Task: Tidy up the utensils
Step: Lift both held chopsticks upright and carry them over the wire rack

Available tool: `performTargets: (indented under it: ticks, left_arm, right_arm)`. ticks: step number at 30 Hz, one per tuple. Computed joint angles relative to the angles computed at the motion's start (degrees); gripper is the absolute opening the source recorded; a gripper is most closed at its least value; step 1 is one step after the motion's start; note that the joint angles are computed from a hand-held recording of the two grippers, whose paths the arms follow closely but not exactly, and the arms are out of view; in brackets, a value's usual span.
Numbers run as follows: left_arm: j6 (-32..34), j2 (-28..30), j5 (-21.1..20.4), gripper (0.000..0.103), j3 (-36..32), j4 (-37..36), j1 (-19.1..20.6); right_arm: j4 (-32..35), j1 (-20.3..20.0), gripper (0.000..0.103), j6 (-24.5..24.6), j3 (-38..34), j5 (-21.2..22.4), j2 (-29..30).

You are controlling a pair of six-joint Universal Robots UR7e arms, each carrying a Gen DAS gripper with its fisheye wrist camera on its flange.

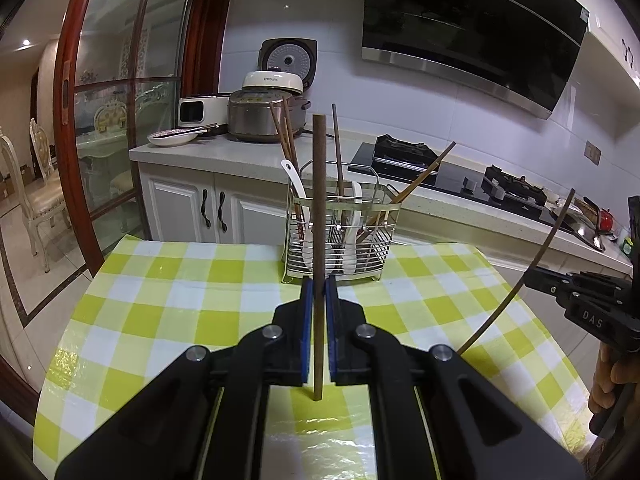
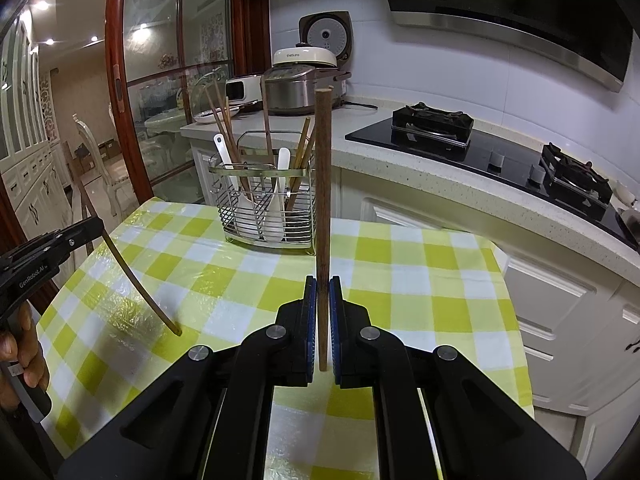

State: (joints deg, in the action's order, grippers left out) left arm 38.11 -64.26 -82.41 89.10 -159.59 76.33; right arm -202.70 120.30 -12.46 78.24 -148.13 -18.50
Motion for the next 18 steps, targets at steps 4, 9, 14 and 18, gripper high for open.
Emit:
performTargets:
  ticks: [4, 9, 14, 18]
  left_arm:
    - [-0.21, 0.12, -0.02, 0.006, -0.13, 0.06, 0.03]
    - [-0.2, 0.1, -0.07, 0.006, -0.11, 0.1, 0.03]
    - [-0.22, 0.08, -0.18, 0.006, 0.02, -0.06, -0.09]
    - [-0.23, 0.25, -0.41, 0.006, -0.36, 0.07, -0.3]
  right_arm:
    - [0.3, 0.14, 0.007, 0.41, -0.23, -0.56, 0.12]
    - [0.37, 0.34, 0.007, 0.39, -1.56, -2.34, 0.88]
    - [-0.3, 0.51, 0.007, -0.11, -2.46, -2.92, 1.51]
    - [-0.58, 0.63, 0.007, -0.38, -3.22, -2.57, 1.72]
